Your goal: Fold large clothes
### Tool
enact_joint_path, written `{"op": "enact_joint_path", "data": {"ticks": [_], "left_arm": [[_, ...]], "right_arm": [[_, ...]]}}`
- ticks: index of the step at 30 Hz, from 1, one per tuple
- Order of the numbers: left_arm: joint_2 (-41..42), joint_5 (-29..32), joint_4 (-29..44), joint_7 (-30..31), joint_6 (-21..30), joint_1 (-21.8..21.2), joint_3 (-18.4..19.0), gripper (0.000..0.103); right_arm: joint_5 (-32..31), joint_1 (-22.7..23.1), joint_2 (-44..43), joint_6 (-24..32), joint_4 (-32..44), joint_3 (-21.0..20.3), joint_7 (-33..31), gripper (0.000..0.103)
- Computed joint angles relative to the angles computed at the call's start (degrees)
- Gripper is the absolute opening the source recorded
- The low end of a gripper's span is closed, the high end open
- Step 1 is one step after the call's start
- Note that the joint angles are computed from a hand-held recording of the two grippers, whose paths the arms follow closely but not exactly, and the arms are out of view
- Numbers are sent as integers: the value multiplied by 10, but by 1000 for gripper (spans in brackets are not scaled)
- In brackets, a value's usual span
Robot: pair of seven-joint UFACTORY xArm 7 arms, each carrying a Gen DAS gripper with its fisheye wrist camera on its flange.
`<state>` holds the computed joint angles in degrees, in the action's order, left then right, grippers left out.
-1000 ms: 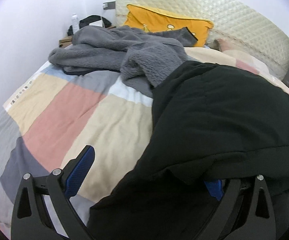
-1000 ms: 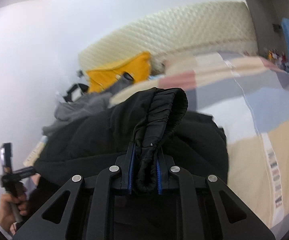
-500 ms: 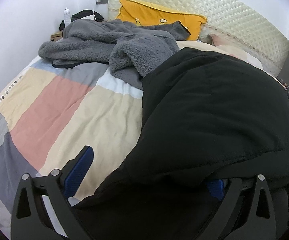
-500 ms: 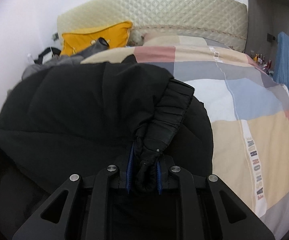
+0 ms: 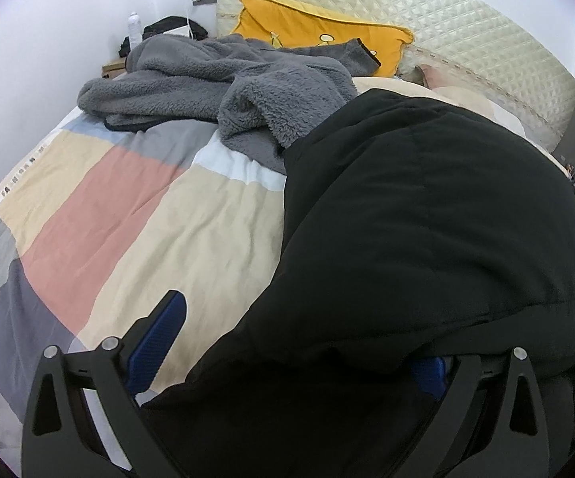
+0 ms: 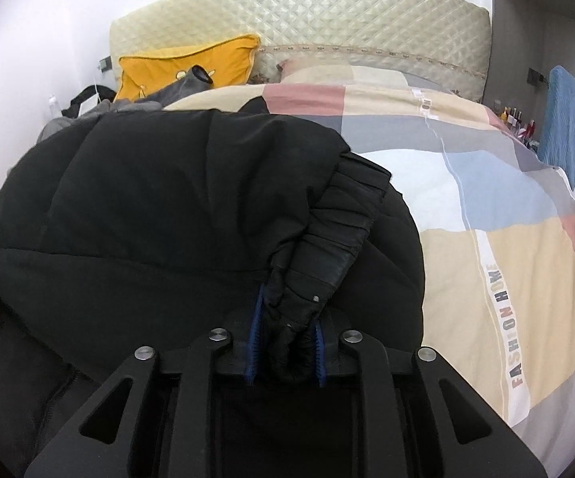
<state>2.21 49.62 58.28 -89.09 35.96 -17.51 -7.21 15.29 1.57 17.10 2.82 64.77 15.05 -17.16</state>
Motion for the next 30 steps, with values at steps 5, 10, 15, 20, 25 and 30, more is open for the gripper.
{"op": "enact_joint_path", "data": {"ticks": [5, 10, 15, 20, 25, 30], "left_arm": [[-15, -51, -16, 23, -13, 6, -1, 100], [-45, -91, -37, 44, -25, 11, -12, 100], [-86, -117, -67, 61, -26, 16, -29, 100], [-140, -152, -113, 73, -69, 28, -45, 101], [-159, -131, -110, 62, -53, 49, -78, 101], [-211, -137, -133, 72, -30, 48, -103, 101]], "right_arm": [[4, -4, -26, -26, -29, 3, 2, 62], [30, -25, -59, -29, -51, 35, -27, 66], [67, -10, -101, -29, -81, 35, -54, 66], [207, -13, -147, -15, -102, 56, -158, 66], [307, 23, -198, -5, -124, 32, -230, 66], [323, 61, -280, 9, -178, -9, -239, 66]]}}
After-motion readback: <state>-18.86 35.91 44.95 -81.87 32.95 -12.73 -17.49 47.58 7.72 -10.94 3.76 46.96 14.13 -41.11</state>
